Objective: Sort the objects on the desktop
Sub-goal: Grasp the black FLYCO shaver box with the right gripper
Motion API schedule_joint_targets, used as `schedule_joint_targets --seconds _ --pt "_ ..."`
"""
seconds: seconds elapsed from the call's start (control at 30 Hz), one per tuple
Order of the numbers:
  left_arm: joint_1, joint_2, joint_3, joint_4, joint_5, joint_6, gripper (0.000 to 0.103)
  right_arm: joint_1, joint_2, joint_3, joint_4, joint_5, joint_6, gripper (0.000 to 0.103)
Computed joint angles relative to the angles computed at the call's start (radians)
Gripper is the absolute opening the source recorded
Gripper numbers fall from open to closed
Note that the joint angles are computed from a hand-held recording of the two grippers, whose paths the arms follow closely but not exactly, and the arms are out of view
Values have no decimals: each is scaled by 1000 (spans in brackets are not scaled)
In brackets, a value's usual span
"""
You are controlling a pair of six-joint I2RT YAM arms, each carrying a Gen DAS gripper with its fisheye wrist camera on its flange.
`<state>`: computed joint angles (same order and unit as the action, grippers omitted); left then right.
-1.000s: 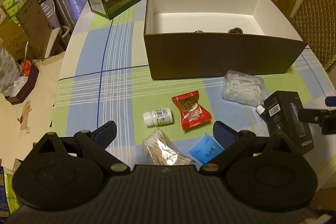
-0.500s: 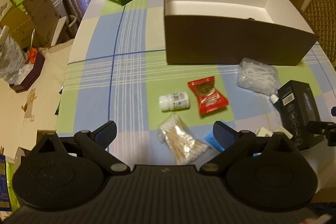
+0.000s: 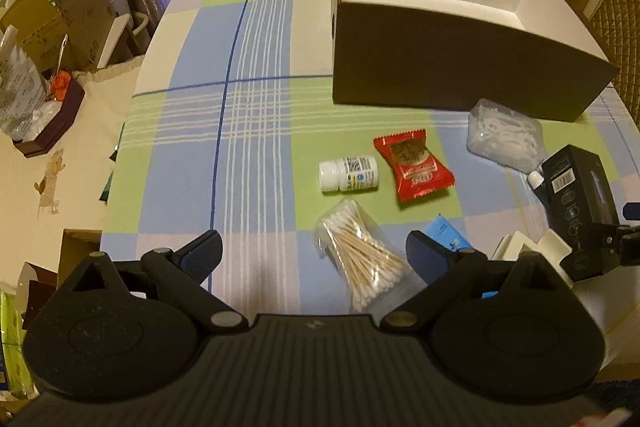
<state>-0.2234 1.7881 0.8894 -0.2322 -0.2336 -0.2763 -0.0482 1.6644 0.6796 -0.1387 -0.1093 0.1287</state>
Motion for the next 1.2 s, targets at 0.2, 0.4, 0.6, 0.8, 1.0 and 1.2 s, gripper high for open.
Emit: schedule_joint_targets --seconds 0.2,0.4,0.6,0.8,1.0,1.2 --pt "3 23 -7 20 20 -8 97 -14 54 16 33 -22 1 101" --pt "-6 63 11 22 29 -19 97 -2 94 18 83 -13 -23 100" --pt "-20 95 29 27 18 -26 97 -18 120 22 95 -28 -38 80" --pt "-27 121 41 51 12 -43 97 -43 100 -1 113 20 -63 79" --pt "-36 194 94 61 4 -53 95 -119 95 1 100 31 -81 79" --pt "-52 260 135 79 -43 -4 83 -175 90 -3 94 23 -93 79"
